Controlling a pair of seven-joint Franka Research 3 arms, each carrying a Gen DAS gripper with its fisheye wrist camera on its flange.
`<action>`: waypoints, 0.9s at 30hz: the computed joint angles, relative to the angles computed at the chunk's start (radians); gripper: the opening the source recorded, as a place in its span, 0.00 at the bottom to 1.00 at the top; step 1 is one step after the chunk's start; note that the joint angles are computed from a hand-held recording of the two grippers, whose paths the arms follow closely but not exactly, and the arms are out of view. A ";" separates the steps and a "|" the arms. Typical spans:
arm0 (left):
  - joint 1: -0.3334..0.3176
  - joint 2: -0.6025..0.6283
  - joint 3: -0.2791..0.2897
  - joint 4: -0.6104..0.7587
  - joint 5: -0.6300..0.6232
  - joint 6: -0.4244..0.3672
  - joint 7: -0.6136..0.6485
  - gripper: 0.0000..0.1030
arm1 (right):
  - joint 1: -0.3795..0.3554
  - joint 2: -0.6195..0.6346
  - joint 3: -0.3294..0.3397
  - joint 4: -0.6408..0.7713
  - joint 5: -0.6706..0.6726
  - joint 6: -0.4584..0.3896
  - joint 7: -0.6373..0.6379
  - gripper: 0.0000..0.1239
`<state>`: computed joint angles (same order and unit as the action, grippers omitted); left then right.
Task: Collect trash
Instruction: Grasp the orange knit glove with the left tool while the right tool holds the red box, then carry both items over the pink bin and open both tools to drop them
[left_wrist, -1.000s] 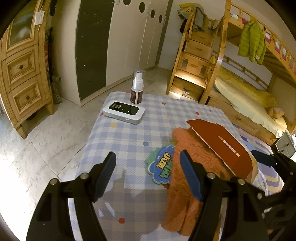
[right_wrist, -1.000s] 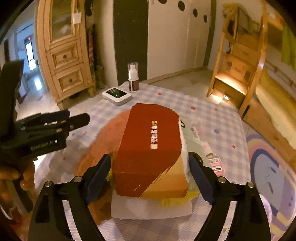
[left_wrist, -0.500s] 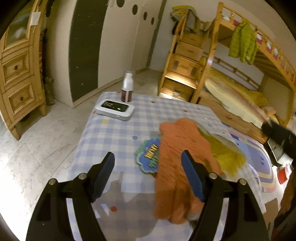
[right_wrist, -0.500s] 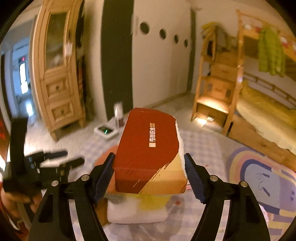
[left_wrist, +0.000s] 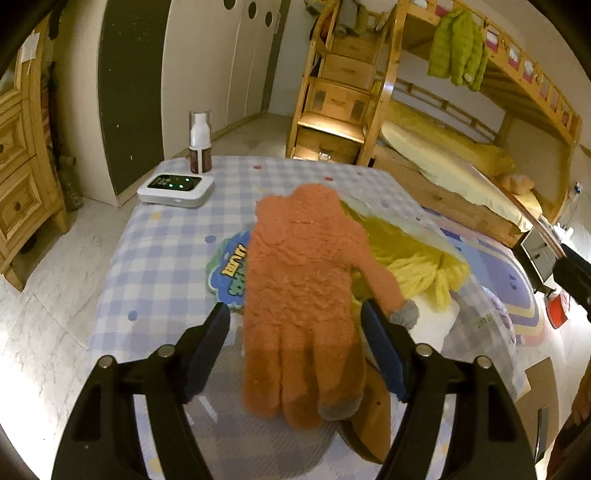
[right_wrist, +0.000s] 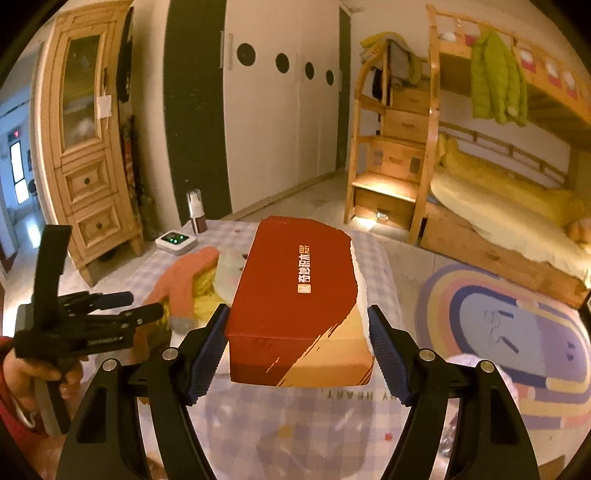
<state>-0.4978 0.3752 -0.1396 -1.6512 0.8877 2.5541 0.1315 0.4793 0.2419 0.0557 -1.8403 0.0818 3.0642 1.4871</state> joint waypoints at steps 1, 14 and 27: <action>0.002 0.007 -0.002 0.008 -0.006 0.000 0.008 0.59 | -0.009 -0.002 0.008 -0.005 0.011 0.000 -0.008 0.59; -0.039 -0.087 0.037 -0.049 0.344 0.016 -0.240 0.10 | -0.103 -0.037 0.115 -0.057 0.211 0.046 -0.173 0.59; -0.035 -0.076 -0.058 0.163 0.392 -0.012 -0.104 0.09 | -0.350 -0.100 0.367 -0.095 0.790 0.116 -0.684 0.59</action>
<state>-0.5329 0.2994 -0.1972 -1.4885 1.2796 2.5421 0.0273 0.1289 0.1418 0.4222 -1.9357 0.8717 3.1804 0.8028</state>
